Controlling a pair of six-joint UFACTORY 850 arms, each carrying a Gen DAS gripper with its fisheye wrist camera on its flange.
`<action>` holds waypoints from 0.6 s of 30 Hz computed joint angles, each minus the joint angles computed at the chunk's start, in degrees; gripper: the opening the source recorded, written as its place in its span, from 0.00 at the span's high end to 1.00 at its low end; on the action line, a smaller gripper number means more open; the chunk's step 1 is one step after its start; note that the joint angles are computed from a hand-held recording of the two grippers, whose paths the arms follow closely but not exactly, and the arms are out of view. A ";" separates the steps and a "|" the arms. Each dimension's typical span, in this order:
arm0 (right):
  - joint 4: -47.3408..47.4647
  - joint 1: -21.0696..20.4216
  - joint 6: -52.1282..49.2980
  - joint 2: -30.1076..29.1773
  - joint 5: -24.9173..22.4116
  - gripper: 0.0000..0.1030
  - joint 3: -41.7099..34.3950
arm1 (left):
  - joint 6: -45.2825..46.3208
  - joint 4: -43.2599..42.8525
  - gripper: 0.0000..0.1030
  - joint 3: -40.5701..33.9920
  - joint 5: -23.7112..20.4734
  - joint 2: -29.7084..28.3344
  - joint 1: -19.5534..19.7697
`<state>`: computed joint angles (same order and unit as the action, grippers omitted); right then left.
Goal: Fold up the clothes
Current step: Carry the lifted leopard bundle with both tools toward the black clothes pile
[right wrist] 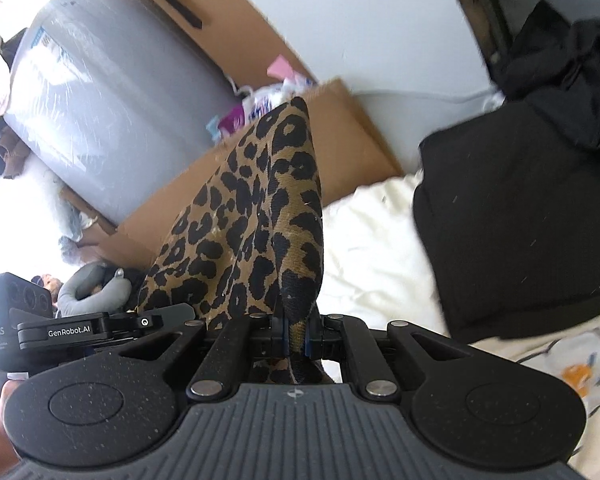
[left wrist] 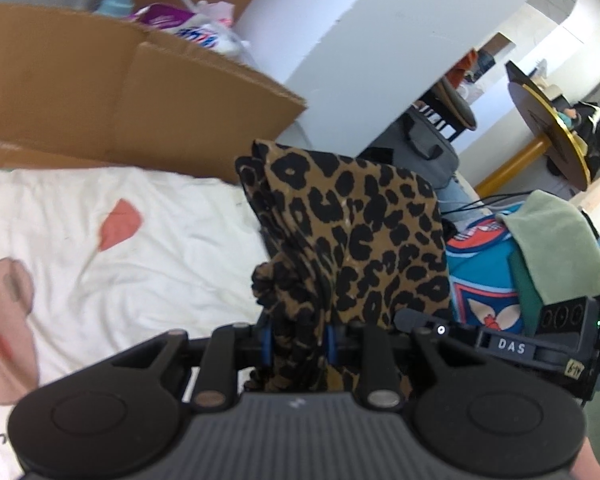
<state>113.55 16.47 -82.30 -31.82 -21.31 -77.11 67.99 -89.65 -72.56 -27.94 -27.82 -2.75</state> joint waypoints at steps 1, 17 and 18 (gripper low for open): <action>1.18 -0.28 -1.41 0.74 0.53 0.95 0.50 | -0.15 0.01 0.76 -0.73 -0.02 -0.34 -0.55; 20.15 -4.71 -23.29 8.09 10.54 0.95 5.95 | -10.57 2.97 0.76 -12.49 1.12 -8.00 -8.94; 19.53 -5.20 -22.39 7.98 10.77 0.95 5.87 | -11.22 2.53 0.76 -12.66 1.26 -8.33 -9.27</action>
